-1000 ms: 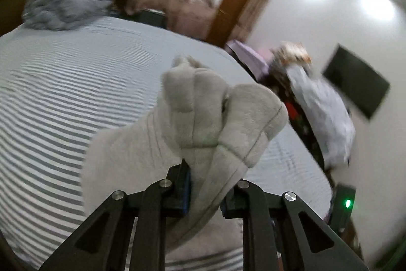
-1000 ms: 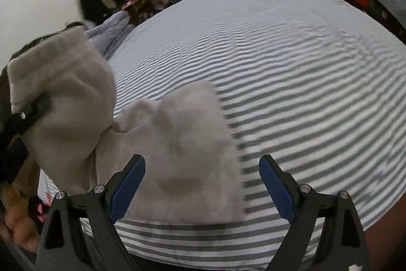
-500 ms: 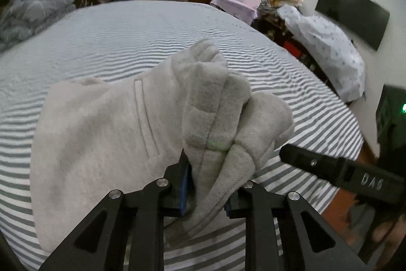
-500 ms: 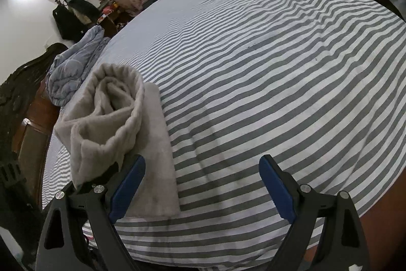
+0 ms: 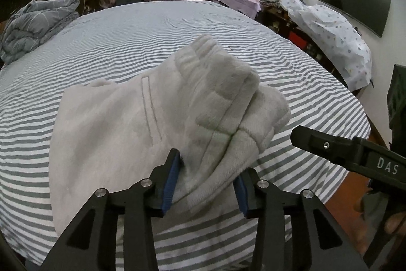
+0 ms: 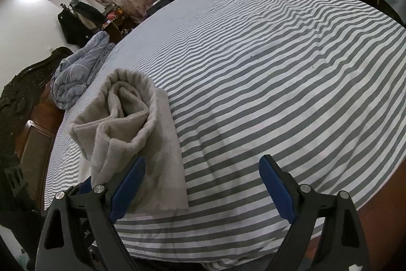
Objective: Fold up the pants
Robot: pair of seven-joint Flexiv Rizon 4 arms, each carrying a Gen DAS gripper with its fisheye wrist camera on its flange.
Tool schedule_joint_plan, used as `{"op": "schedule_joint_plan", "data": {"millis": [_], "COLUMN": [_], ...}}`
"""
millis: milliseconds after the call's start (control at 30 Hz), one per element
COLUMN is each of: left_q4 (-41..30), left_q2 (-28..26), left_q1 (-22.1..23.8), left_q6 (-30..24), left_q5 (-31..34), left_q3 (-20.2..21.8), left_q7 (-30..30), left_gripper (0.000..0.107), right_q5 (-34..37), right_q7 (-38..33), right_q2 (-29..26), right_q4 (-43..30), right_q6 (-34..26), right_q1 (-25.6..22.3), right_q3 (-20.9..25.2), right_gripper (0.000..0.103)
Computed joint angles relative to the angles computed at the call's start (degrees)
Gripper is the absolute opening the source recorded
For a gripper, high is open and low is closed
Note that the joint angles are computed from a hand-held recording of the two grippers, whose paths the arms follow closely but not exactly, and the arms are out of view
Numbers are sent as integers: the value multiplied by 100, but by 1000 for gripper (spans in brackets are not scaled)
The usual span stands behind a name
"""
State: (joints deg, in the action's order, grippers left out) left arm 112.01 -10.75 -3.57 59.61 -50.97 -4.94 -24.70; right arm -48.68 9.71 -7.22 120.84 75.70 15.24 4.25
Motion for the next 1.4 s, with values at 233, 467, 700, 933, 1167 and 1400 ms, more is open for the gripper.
{"op": "schedule_joint_plan", "data": {"millis": [233,467,700,933,1167,1400], "left_q4": [123,313,68,-370,-399,-328], "left_q2": [181,470,317,-238,-498,-562], "left_q1": [1,-93,149,594,900,994], "left_q6": [-41,158,122,336,329,371], "left_q5": [146,-299,-352,351,894,761], "left_q3": [91,158,340,420,273,149], "left_q7": [14,352,82,-894,-1133,-813], "left_gripper": [54,70,71,71,73,78], "right_q5": [-61,-104,-131,27,557,745], "right_q7": [36,-23,-492,-1285,-2453,-2566], "right_q2": [62,138,50,-359,-891,-883], "right_q4": [0,-103,-481,-1170,-2037,-1844], "right_q6": [-84,-318,-903,-1337,-2527,-2884], "right_q1": [32,100,305,548,877,976], "right_q3": [55,164,279,219,171,155], "right_gripper": [89,89,89,87,86,84]}}
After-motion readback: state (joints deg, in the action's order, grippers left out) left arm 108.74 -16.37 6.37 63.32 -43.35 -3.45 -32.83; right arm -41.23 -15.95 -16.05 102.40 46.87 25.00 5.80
